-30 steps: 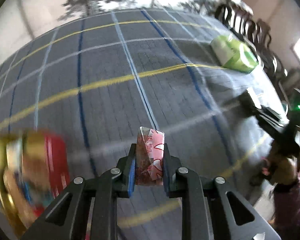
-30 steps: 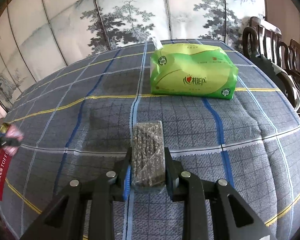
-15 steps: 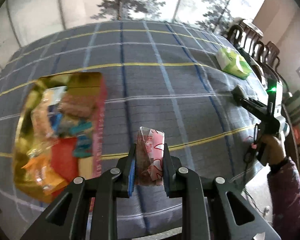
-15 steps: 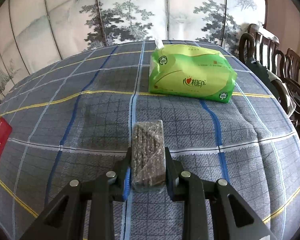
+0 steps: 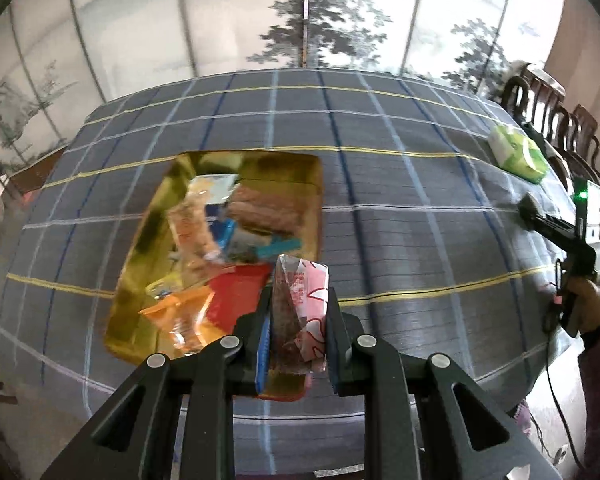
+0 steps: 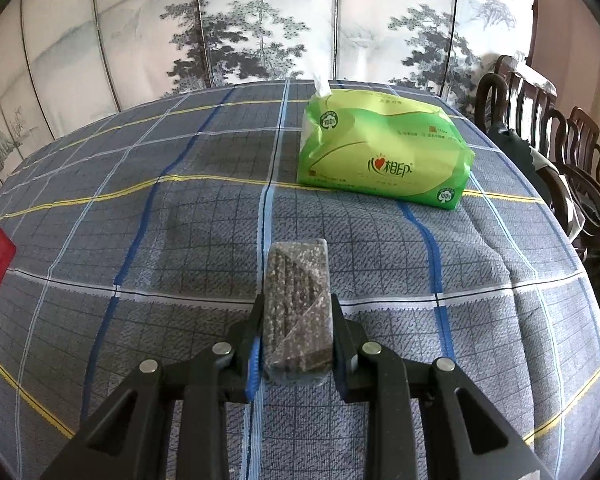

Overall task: Organize snacks
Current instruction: 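Lower the pink candy into the gold tin and open the left gripper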

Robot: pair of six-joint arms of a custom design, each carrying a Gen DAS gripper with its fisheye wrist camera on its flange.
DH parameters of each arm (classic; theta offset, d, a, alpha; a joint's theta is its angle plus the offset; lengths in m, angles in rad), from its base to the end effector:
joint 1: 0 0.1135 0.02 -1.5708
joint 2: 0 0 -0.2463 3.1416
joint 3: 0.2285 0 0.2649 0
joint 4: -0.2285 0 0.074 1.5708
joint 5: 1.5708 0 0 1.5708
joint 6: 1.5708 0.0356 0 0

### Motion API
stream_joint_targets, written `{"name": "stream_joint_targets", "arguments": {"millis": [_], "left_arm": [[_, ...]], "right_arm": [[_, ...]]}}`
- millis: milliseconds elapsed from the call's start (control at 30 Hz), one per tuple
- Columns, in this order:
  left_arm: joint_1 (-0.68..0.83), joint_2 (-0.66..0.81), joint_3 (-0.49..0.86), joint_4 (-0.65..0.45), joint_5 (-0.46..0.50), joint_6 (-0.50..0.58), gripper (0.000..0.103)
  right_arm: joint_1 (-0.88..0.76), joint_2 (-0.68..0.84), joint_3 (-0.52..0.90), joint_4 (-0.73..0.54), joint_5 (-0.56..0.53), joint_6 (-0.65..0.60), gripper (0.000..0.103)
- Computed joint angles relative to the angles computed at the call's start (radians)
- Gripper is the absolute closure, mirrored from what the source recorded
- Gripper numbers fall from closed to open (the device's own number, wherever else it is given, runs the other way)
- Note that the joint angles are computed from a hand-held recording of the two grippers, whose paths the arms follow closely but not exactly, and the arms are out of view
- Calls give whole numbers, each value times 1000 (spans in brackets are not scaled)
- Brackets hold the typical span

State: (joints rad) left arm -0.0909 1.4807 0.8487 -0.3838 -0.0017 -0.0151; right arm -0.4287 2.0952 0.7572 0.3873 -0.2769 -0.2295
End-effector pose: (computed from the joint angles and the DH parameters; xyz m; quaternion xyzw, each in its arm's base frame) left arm 0.2980 -0.0271 0.1616 0.0362 0.9611 -0.0137 0.2736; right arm 0.2988 -0.1259 0.0014 0.0519 0.9427 0.0267 0.3284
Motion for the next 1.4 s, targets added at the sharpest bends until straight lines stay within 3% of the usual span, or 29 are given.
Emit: {"name": "stream_joint_targets", "arguments": {"millis": [433, 1400], "left_arm": [[92, 19, -32, 60, -5, 26, 83], [142, 73, -40, 120, -21, 39, 83]], "right_arm": [[4, -5, -9, 8, 13, -3, 76], [8, -6, -11, 10, 19, 0, 76]]}}
